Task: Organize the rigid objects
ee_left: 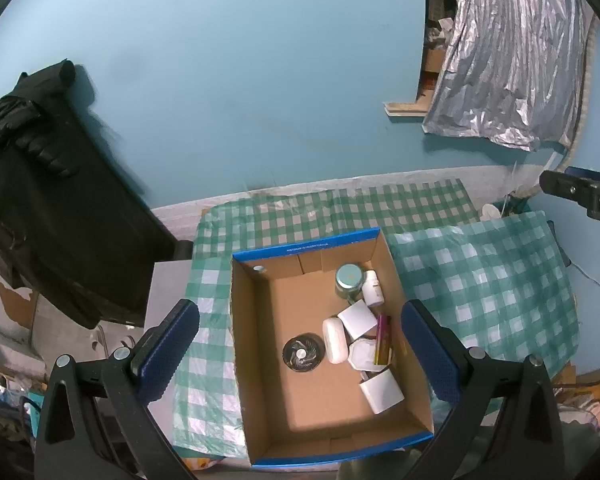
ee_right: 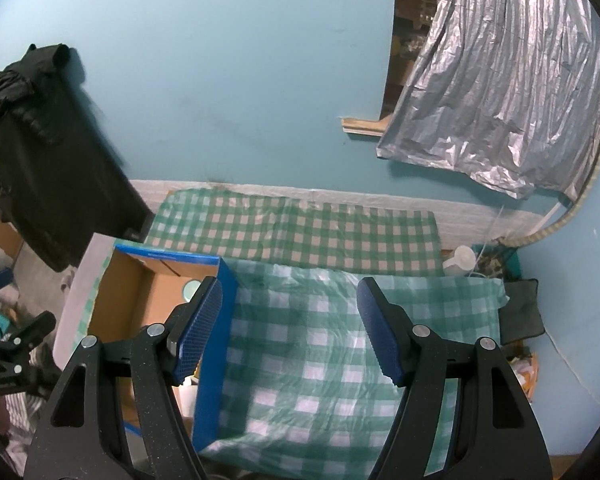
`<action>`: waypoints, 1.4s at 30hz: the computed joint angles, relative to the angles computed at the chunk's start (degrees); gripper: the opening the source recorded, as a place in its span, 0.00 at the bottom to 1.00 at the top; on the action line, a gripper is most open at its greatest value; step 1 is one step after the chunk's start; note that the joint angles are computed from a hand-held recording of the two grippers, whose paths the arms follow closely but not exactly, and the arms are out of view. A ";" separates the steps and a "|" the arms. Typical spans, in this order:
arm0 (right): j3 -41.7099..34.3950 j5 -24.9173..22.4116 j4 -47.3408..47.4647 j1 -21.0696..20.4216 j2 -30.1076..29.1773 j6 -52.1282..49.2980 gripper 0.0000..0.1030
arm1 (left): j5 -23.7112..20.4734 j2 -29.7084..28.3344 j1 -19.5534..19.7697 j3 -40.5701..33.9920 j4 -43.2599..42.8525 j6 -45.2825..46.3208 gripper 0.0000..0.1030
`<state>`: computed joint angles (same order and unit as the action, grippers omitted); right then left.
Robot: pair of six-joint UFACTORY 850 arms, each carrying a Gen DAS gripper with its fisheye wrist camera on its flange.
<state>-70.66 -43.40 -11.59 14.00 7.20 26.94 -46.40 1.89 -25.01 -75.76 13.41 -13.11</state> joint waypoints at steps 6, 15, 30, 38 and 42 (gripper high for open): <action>0.14 0.00 0.02 0.29 -0.07 0.12 0.68 | -0.06 0.00 -0.18 0.01 0.04 -0.08 0.99; 0.39 -0.35 0.47 0.45 0.13 -0.30 0.68 | -0.52 0.03 -0.33 0.11 0.18 -0.10 0.99; 0.87 -0.94 1.99 0.63 0.53 -1.71 0.68 | -1.36 1.03 -0.11 1.38 0.53 -1.04 0.99; 0.74 -1.35 3.02 0.60 0.26 -2.86 0.68 | -1.97 1.02 0.06 1.31 0.39 -1.35 0.99; 0.67 -1.35 2.97 0.71 0.16 -2.65 0.68 | -1.87 1.03 0.06 1.34 0.48 -1.33 0.99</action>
